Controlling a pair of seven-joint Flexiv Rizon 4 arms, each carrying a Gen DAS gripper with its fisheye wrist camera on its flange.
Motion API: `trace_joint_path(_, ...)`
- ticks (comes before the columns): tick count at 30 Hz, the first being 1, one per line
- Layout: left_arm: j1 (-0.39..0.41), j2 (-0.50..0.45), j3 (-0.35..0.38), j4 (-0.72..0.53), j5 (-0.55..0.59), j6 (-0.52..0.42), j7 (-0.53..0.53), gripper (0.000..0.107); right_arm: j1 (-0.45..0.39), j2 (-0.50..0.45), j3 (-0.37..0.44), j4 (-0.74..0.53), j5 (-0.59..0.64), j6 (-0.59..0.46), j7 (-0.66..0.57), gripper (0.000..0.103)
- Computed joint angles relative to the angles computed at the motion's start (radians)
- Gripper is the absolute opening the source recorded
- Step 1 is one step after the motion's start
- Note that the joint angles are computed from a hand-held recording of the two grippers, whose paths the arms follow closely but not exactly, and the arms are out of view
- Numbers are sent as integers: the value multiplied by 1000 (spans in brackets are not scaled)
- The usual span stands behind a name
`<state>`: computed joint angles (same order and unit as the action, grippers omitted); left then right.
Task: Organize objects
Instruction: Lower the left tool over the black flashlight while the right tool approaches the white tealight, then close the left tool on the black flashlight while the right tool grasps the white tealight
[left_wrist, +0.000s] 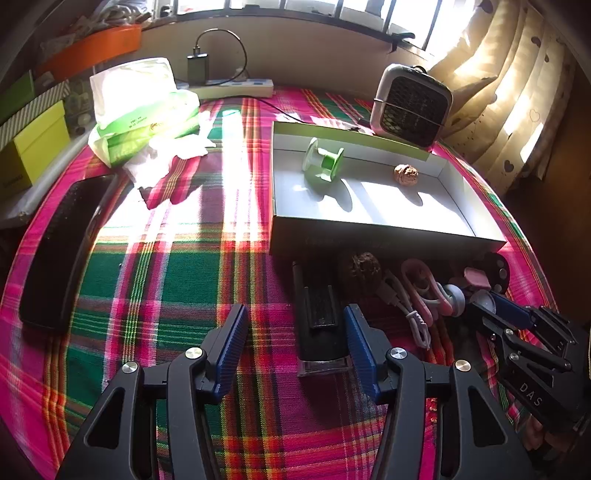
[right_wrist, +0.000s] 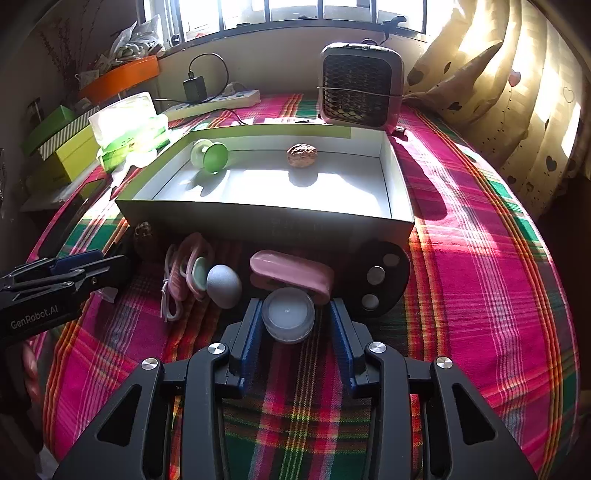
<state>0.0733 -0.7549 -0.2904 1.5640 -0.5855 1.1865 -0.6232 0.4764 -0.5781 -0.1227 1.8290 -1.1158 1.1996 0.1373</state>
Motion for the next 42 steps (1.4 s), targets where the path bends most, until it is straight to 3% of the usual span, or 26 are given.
trace_joint_path(5, -3, 0, 5, 4, 10, 17, -1, 44, 0, 2, -1, 3, -4, -1, 5, 29)
trace_joint_path(9, -1, 0, 5, 6, 18, 26, -4, 32, -1, 2, 2, 3, -6, 1, 3, 29)
trace_joint_path(14, 4, -1, 1, 6, 20, 28, -5, 25, 0, 1, 2, 2, -8, 1, 3, 29)
trace_joint_path(42, 26, 22, -27, 38, -11, 28, 30, 25, -4, 13, -4, 14, -59, 32, 35, 28)
